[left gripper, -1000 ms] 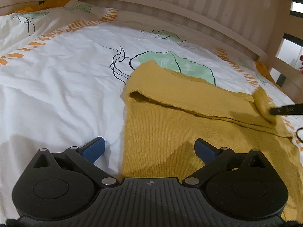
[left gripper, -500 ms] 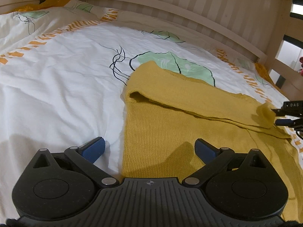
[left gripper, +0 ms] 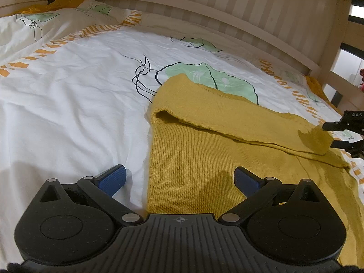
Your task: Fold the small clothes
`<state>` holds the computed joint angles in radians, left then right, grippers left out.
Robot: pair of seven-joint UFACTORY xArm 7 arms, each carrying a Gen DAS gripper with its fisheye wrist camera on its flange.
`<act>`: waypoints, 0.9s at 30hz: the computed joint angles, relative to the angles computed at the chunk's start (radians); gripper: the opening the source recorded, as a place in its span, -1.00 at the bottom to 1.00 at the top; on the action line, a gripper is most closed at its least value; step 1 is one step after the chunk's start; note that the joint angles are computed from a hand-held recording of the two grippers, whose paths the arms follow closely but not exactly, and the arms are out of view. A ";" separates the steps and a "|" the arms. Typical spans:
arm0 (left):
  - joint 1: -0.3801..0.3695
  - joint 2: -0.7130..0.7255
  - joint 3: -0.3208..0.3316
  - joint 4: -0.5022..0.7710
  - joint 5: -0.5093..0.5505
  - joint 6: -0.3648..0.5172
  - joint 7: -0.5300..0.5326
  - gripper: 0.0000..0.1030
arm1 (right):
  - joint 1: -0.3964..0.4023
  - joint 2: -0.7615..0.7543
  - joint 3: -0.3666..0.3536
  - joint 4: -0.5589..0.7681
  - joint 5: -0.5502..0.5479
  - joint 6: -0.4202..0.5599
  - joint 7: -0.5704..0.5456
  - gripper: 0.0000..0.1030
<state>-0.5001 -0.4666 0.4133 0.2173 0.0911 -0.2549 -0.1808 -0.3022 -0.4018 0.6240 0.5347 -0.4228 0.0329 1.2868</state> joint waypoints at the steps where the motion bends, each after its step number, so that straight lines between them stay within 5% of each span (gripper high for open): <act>1: -0.001 0.000 0.001 0.000 0.000 -0.001 -0.001 0.99 | -0.003 0.005 0.006 0.008 -0.005 0.011 -0.003 0.20; 6: 0.003 -0.001 -0.004 -0.001 0.001 -0.001 -0.004 0.99 | -0.015 0.044 0.029 0.051 -0.058 0.063 0.024 0.16; 7: 0.003 -0.001 -0.004 -0.001 0.001 -0.001 -0.005 0.99 | -0.008 0.058 0.023 0.059 -0.078 0.059 0.020 -0.09; 8: 0.001 -0.002 -0.003 -0.001 0.001 -0.001 -0.005 0.99 | 0.013 0.075 0.006 0.069 -0.092 0.065 0.003 -0.63; 10: 0.000 -0.002 -0.001 -0.001 0.001 -0.002 -0.007 0.99 | 0.051 0.095 -0.005 0.113 -0.128 0.139 -0.026 -0.68; 14: -0.001 -0.003 -0.001 -0.001 0.002 -0.002 -0.009 0.99 | 0.157 0.042 -0.071 0.147 -0.207 0.148 -0.122 -0.74; 17: 0.003 -0.001 -0.005 0.000 0.001 -0.001 -0.009 0.99 | 0.161 -0.064 -0.089 0.126 -0.247 0.142 -0.116 -0.78; 24: -0.006 -0.006 0.013 -0.003 0.005 -0.002 -0.004 0.99 | 0.200 -0.002 -0.117 0.162 -0.281 0.498 -0.160 -0.78; 27: -0.002 -0.005 0.009 -0.003 0.004 0.000 -0.002 0.99 | 0.246 0.007 -0.179 0.127 -0.280 0.452 -0.146 -0.77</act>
